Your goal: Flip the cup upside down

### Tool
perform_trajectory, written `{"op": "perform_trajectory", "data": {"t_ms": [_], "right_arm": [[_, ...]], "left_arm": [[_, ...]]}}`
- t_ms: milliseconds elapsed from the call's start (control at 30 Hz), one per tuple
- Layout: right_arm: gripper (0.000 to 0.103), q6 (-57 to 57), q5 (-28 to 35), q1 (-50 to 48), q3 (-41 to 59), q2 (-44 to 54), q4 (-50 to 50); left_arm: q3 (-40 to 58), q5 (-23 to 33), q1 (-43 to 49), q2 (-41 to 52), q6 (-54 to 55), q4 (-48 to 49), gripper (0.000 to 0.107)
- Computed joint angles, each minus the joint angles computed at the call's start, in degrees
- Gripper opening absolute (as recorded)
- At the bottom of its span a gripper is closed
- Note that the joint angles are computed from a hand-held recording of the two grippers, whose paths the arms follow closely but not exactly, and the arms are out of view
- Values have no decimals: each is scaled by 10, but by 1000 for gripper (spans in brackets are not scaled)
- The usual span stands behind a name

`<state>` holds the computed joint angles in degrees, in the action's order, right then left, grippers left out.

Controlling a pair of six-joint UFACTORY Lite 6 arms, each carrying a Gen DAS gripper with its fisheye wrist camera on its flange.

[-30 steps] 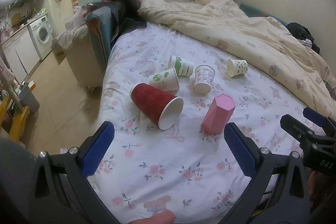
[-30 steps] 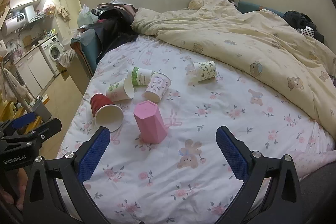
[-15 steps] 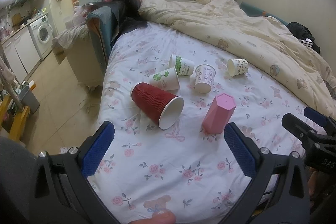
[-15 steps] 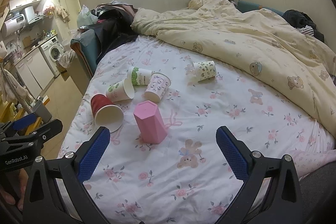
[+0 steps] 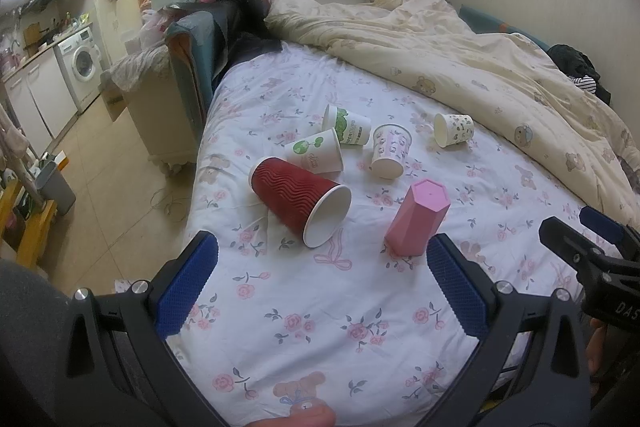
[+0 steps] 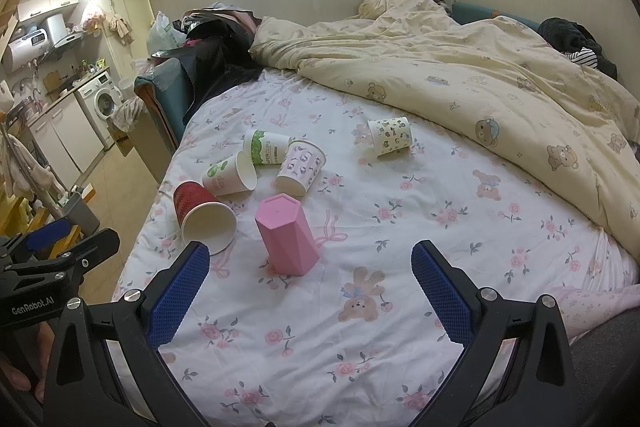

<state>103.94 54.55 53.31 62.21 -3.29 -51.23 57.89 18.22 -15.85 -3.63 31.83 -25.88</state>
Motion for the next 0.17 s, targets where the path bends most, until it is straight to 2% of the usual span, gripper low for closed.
{"op": "perform_trajectory", "data": {"t_ms": [167], "right_arm": [[103,2,-1,0,-4,-2,-1]], "left_arm": [[-4,0,0,-3,11,-9,103]]}}
